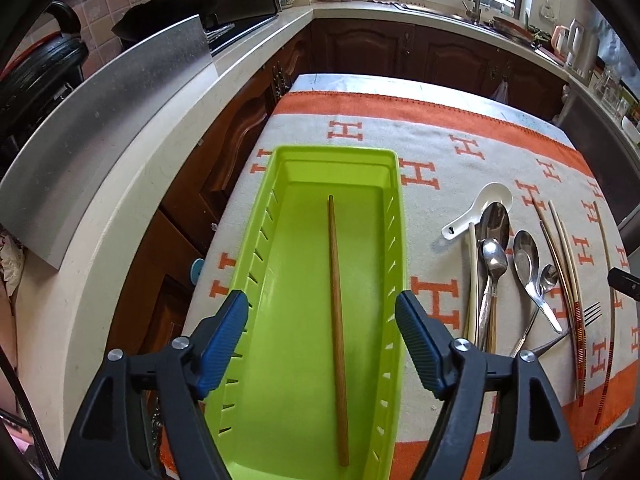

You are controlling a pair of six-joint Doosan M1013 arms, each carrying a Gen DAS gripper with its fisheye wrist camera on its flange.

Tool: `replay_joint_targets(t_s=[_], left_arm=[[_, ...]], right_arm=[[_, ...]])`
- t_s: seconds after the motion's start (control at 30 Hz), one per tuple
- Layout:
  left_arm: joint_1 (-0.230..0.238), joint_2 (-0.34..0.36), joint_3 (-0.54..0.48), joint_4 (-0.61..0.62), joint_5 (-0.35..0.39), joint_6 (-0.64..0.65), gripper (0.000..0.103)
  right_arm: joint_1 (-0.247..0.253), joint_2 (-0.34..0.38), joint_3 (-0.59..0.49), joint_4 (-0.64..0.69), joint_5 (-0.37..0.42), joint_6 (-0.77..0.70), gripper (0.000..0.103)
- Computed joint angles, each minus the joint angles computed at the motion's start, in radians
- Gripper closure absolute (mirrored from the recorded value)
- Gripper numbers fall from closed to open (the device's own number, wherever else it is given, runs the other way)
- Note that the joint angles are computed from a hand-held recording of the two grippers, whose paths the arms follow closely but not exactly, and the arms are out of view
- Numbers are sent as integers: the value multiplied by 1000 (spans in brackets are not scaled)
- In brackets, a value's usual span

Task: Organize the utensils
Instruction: 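Carry the red-striped chopstick into the green tray and open the right tool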

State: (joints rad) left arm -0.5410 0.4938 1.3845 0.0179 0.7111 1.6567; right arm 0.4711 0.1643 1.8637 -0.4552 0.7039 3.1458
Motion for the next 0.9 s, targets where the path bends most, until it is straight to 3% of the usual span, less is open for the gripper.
replay_joint_targets(t_s=[0.3, 0.6, 0.77, 0.9], left_arm=[[15, -34, 28, 76, -59, -89, 18], [31, -56, 55, 186, -119, -199, 18], [53, -65, 82, 126, -184, -148, 18], [62, -48, 60, 97, -131, -128, 18]], right_arm=[[48, 22, -129, 4, 10, -66, 97], [58, 184, -386, 188, 45, -332, 97], [47, 278, -496, 276, 60, -376, 97], [24, 336, -536, 351, 56, -383, 97]])
